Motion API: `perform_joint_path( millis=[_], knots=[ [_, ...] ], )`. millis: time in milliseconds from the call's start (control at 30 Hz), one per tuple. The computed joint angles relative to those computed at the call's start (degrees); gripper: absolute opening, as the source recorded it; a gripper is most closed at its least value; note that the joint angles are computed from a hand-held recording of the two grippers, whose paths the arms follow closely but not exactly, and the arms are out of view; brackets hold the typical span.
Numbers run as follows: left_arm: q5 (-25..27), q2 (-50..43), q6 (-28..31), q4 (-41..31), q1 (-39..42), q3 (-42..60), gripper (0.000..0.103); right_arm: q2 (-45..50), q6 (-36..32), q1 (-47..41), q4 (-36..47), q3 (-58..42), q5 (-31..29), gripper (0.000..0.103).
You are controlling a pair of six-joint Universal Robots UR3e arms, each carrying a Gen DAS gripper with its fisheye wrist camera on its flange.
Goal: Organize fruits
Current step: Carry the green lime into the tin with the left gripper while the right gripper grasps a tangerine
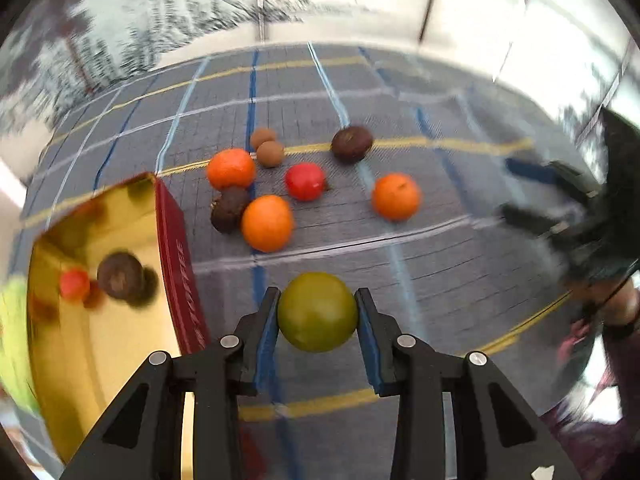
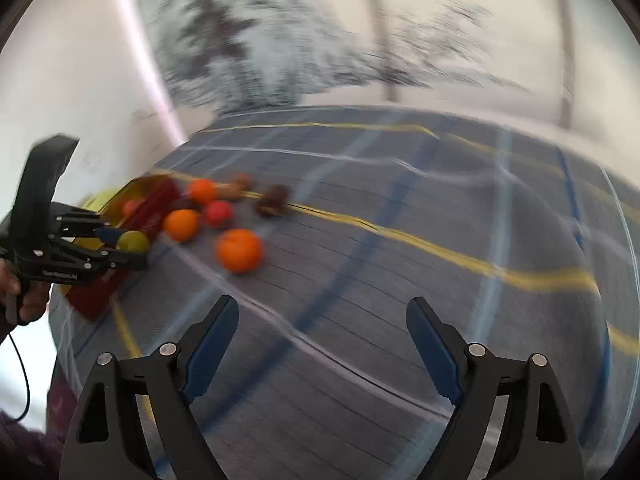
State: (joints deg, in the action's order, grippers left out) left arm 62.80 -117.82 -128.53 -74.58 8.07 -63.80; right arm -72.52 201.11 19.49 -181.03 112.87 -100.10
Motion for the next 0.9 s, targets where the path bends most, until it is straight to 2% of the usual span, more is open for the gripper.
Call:
perform_joint_path(
  millis=[100,200,400,433,500,533,567,633,733,900],
  knots=[
    [-4.05,5.72,-0.87,-1.11,2.73,-5.91,0.033,4.54,-6.47,1.56,6.01,-10.63,0.68,0.086],
    [-4.89,11.22,-2.02,2.91,3.89,-12.42,0.033,9.26,-10.61,1.37,11.69,-19.61,3.51,0.086],
    [-6.89,16.64,-1.1,3.66,7.08,-16.95,0.033,18.71,-13.04,1.48,20.29,-33.74,3.77,0.082],
    [-7.08,17.07,-1.09,3.74,7.48,-17.2,0.033,19.85,-13.11,1.27,21.68,-35.57,4.07,0.08],
    [-7.37,17.95,-1.13,4.34,8.44,-17.96,0.033,22.64,-12.17,0.65,25.85,-40.0,5.61,0.053],
    [-7.57,18.09,-1.07,4.58,8.9,-18.09,0.033,23.71,-11.61,0.55,27.72,-41.71,5.59,0.049],
    [-7.69,18.24,-1.35,5.26,9.33,-18.36,0.033,24.05,-11.7,0.82,27.1,-42.01,4.9,0.039],
    [-7.42,17.84,-2.82,8.33,9.89,-18.9,0.033,23.36,-10.59,1.02,27.47,-41.72,5.25,0.039],
    [-6.57,17.31,-5.11,13.54,10.35,-19.99,0.033,21.61,-8.39,2.36,23.71,-37.94,2.18,0.039],
    [-4.33,15.54,-7.89,22.61,11.3,-21.55,0.033,17.37,-0.81,1.52,18.49,-28.44,-0.74,0.039]
  ],
)
